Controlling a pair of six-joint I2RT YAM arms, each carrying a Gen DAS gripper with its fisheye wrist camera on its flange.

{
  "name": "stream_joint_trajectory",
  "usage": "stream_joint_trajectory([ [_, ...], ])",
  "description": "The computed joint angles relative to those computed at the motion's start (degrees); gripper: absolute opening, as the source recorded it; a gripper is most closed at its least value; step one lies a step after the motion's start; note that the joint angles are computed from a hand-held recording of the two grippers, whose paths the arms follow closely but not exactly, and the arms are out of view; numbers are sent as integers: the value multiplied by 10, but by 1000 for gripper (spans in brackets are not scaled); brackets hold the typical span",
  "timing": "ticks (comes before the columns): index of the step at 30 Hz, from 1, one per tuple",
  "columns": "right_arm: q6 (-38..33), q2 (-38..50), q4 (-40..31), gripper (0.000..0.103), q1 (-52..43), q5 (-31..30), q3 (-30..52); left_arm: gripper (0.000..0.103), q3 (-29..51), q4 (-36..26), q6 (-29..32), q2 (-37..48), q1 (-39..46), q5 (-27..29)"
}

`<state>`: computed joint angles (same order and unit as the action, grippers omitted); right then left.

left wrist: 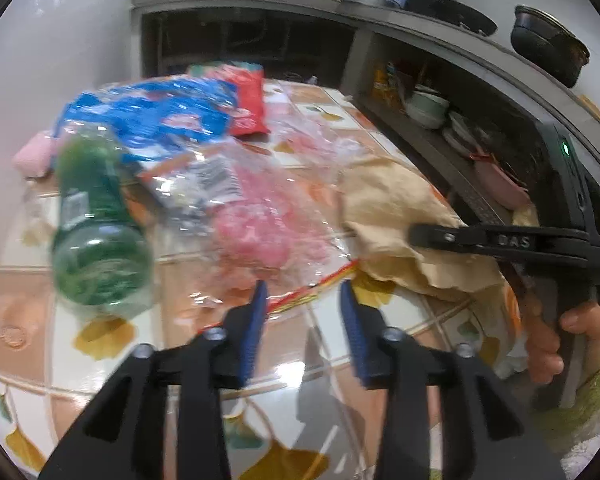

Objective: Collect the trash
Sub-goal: 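Lift the brown paper bag with the right gripper while the left gripper grasps a clear plastic bag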

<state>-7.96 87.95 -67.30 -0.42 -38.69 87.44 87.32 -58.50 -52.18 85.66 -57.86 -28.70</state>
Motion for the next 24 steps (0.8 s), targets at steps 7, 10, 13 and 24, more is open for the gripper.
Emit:
stream_joint_trajectory([
  [7, 9, -1, 1, 3, -9, -10, -6, 60, -22, -21, -61, -19, 15, -16],
  [10, 10, -2, 6, 3, -3, -9, -6, 62, -40, -9, -79, -26, 36, -1],
  [13, 10, 1, 9, 3, 0, -9, -8, 63, -63, 20, -78, -34, 55, 18],
  [24, 16, 9, 18, 3, 6, -3, -13, 64, -149, 148, -61, -72, 89, 68],
])
